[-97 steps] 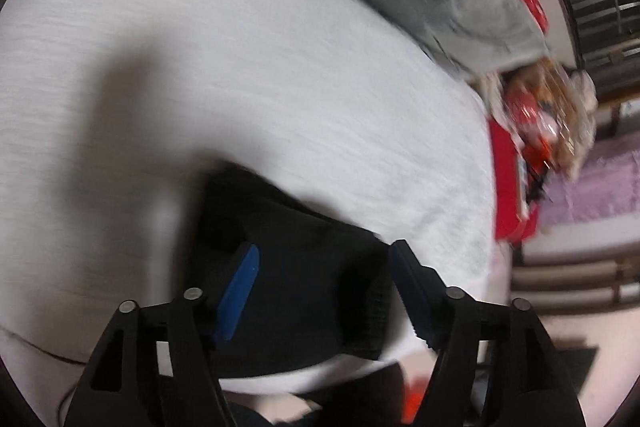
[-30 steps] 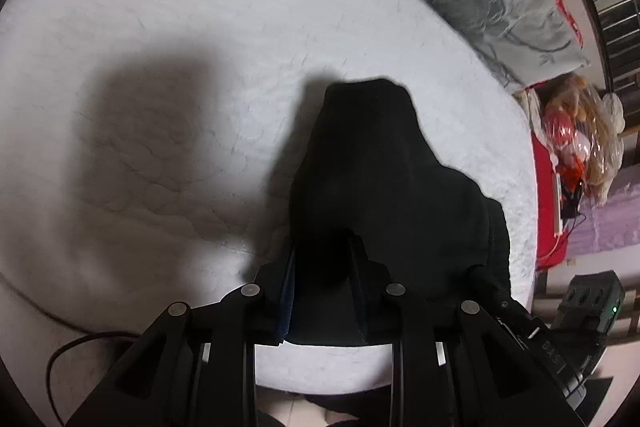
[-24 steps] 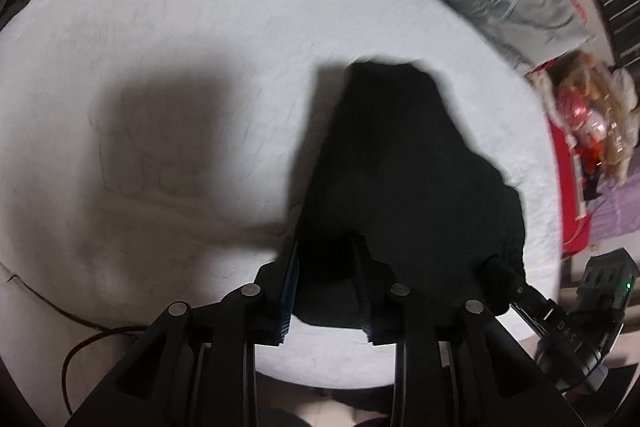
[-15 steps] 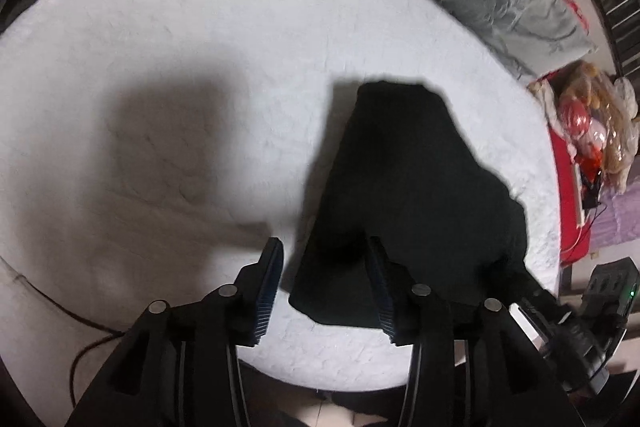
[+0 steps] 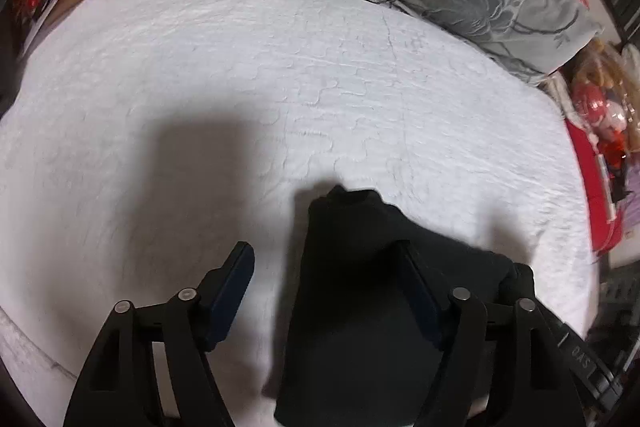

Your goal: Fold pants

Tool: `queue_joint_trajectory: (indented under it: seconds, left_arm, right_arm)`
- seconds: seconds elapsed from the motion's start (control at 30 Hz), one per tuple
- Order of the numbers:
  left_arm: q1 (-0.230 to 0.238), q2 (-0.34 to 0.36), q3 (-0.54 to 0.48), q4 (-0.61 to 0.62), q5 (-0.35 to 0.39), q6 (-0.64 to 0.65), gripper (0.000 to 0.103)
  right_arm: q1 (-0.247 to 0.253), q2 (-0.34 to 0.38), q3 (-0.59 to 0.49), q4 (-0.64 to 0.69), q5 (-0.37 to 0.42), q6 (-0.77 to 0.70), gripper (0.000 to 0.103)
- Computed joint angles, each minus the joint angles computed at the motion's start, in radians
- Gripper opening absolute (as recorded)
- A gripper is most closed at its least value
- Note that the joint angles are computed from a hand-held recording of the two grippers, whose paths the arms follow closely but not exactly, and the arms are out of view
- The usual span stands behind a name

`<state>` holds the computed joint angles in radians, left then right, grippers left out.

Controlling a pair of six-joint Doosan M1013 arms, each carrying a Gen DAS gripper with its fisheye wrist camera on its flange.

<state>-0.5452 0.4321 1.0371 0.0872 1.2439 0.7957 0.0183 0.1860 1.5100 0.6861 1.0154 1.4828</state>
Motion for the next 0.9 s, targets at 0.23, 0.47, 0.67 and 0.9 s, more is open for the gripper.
queue_joint_trajectory:
  seconds: [0.23, 0.47, 0.67, 0.9]
  left_arm:
    - [-0.013, 0.034, -0.033, 0.03, 0.005, -0.019, 0.038]
    - [-0.045, 0.038, -0.021, 0.141, 0.029, -0.022, 0.057]
    - [-0.066, 0.008, -0.006, 0.188, 0.034, -0.056, 0.057]
    - [-0.099, -0.036, 0.038, 0.214, 0.044, -0.079, 0.058]
  right_arm:
    - [0.004, 0.021, -0.036, -0.005, -0.017, -0.018, 0.031]
    - [0.003, 0.027, -0.014, -0.006, -0.026, 0.001, 0.035]
    - [0.003, -0.009, -0.01, -0.047, -0.018, 0.017, 0.046]
    - [0.006, -0.061, 0.031, -0.123, -0.045, 0.028, 0.056]
